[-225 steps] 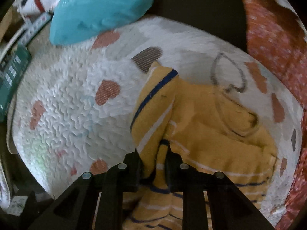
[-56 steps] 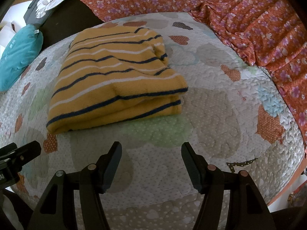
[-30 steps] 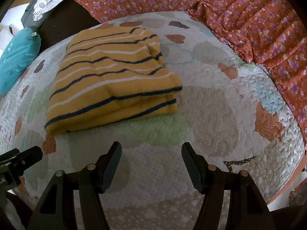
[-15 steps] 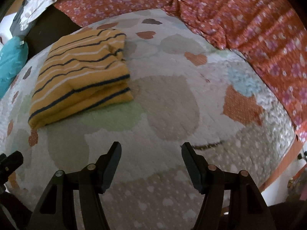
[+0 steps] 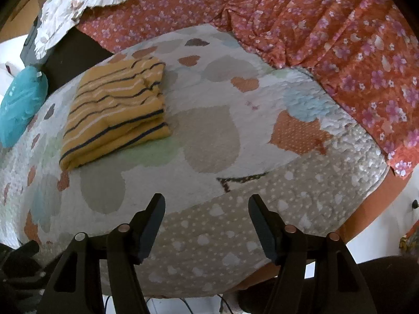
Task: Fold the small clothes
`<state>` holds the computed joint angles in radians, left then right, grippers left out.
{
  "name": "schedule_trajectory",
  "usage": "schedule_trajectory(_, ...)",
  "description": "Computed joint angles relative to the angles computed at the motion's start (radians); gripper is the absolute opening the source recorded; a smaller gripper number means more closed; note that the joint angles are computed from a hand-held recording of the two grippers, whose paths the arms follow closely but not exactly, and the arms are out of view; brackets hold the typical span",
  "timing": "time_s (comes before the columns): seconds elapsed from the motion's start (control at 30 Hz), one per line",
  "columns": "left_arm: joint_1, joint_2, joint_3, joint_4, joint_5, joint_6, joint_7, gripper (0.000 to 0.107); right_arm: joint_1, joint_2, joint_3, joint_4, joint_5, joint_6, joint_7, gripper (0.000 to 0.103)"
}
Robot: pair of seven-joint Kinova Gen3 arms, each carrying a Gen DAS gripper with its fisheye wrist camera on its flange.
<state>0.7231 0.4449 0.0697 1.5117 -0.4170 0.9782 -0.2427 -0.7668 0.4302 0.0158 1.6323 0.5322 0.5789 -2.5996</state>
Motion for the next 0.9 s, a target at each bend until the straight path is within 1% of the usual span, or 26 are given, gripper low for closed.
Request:
schedule_trajectory(0.1, 0.006, 0.010, -0.001, -0.028, 0.002, 0.025, 0.007, 0.103, 0.019, -0.016, 0.002, 0.018, -0.007, -0.027, -0.002, 0.071)
schedule_trajectory(0.2, 0.012, 0.011, -0.002, -0.049, 0.005, 0.050, 0.017, 0.103, 0.068, -0.029, -0.023, 0.030, -0.060, -0.065, 0.031, 0.071)
schedule_trajectory(0.3, 0.029, 0.011, -0.007, -0.069, -0.012, 0.085, 0.041, 0.103, 0.085, -0.033, -0.028, 0.028, -0.094, -0.081, 0.060, 0.071)
schedule_trajectory(0.4, 0.035, 0.009, -0.005, -0.081, -0.021, 0.106, 0.056, 0.103, 0.084, -0.034, -0.030, 0.024, -0.111, -0.089, 0.088, 0.071)
schedule_trajectory(0.53, 0.039, 0.010, -0.002, -0.089, -0.031, 0.123, 0.066, 0.103, 0.056, -0.025, -0.017, 0.009, -0.098, -0.078, 0.108, 0.072)
schedule_trajectory(0.6, 0.034, 0.011, 0.002, -0.088, -0.026, 0.123, 0.065, 0.103, 0.046, -0.017, -0.015, -0.002, -0.092, -0.067, 0.118, 0.072)
schedule_trajectory(0.9, -0.001, -0.005, 0.008, -0.034, 0.015, 0.073, 0.066, 0.103, 0.038, 0.018, -0.020, -0.044, -0.116, -0.022, 0.163, 0.072)
